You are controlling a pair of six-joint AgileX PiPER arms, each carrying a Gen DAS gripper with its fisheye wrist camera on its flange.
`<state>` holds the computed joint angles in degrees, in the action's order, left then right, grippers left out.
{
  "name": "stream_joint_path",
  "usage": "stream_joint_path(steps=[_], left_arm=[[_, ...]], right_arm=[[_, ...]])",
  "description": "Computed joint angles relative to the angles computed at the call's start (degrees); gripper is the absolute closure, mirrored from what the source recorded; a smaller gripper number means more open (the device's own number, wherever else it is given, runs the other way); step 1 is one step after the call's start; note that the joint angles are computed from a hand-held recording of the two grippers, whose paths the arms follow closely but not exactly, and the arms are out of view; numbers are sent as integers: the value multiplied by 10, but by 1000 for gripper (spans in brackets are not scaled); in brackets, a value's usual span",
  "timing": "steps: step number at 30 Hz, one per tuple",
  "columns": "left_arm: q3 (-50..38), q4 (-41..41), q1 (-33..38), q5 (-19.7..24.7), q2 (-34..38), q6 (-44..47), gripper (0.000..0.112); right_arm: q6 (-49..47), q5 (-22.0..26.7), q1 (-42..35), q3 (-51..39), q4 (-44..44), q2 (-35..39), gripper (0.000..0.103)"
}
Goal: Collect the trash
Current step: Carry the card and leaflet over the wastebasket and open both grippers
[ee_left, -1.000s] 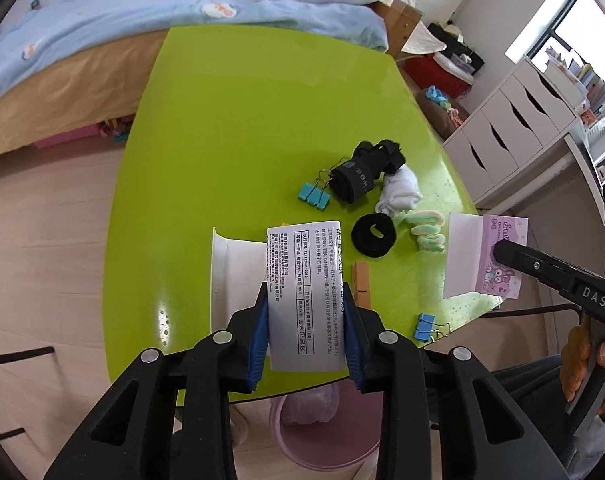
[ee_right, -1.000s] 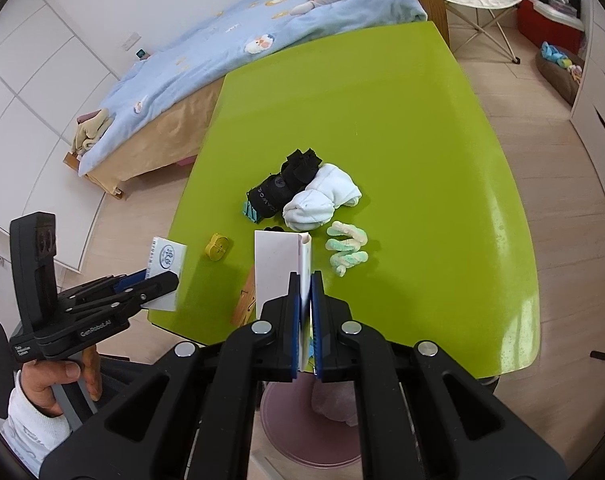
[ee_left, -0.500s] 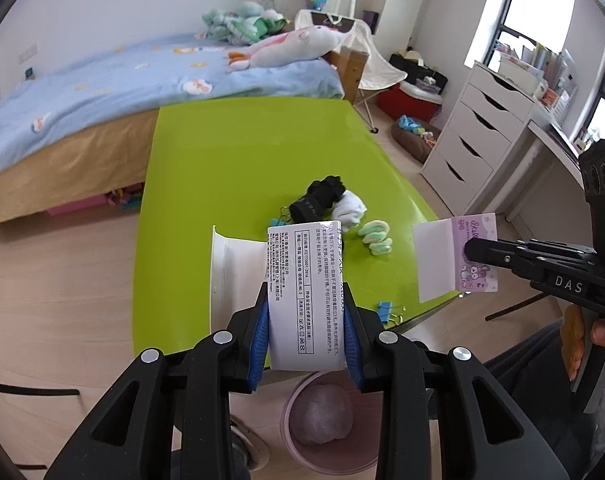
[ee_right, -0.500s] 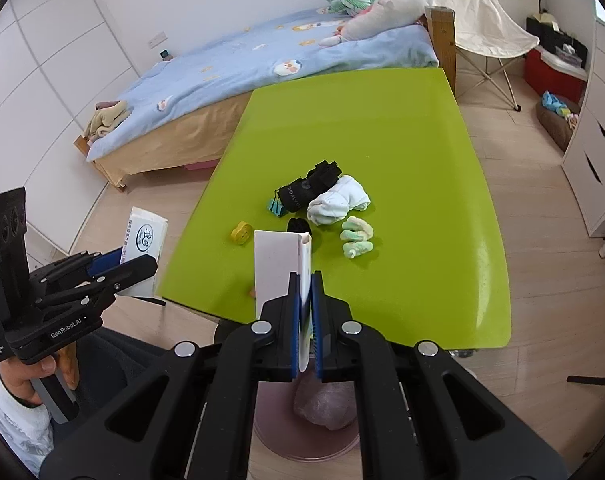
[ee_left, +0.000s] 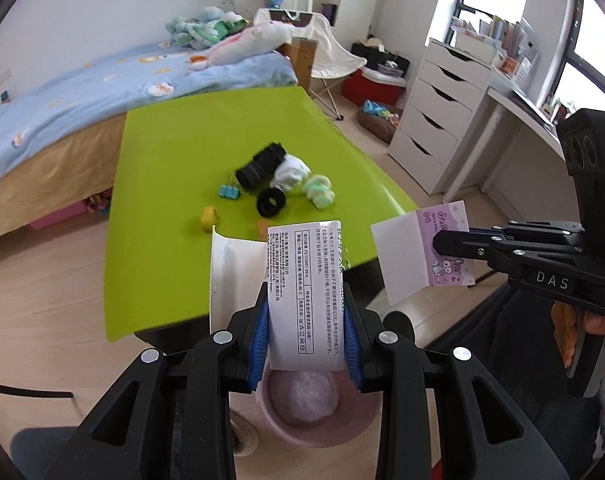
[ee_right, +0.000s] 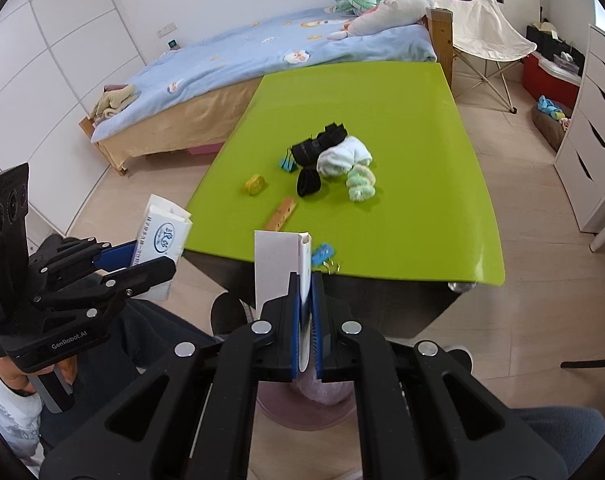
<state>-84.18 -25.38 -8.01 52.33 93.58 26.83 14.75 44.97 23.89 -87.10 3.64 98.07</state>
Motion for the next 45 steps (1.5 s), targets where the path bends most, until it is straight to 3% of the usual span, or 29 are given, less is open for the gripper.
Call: stream_joint_path(steps=[13,20,26,41,45], left_arm=[[50,-18,-27,12,-11,36,78],[60,-26,-25,4,-11,33,26],[61,-17,-18,-10,-16,24,19],[30,-20,36,7,-30,14,17],[26,-23,49,12,-32,17,17]], right_arm=[[23,-7,15,72,-20,-48,98],[19,-6,12,74,-15,-50,98],[8,-7,11,77,-2,-47,98],[-35,7,25,48,35,-21,98],[-57,13,28,36,54,-9,91]])
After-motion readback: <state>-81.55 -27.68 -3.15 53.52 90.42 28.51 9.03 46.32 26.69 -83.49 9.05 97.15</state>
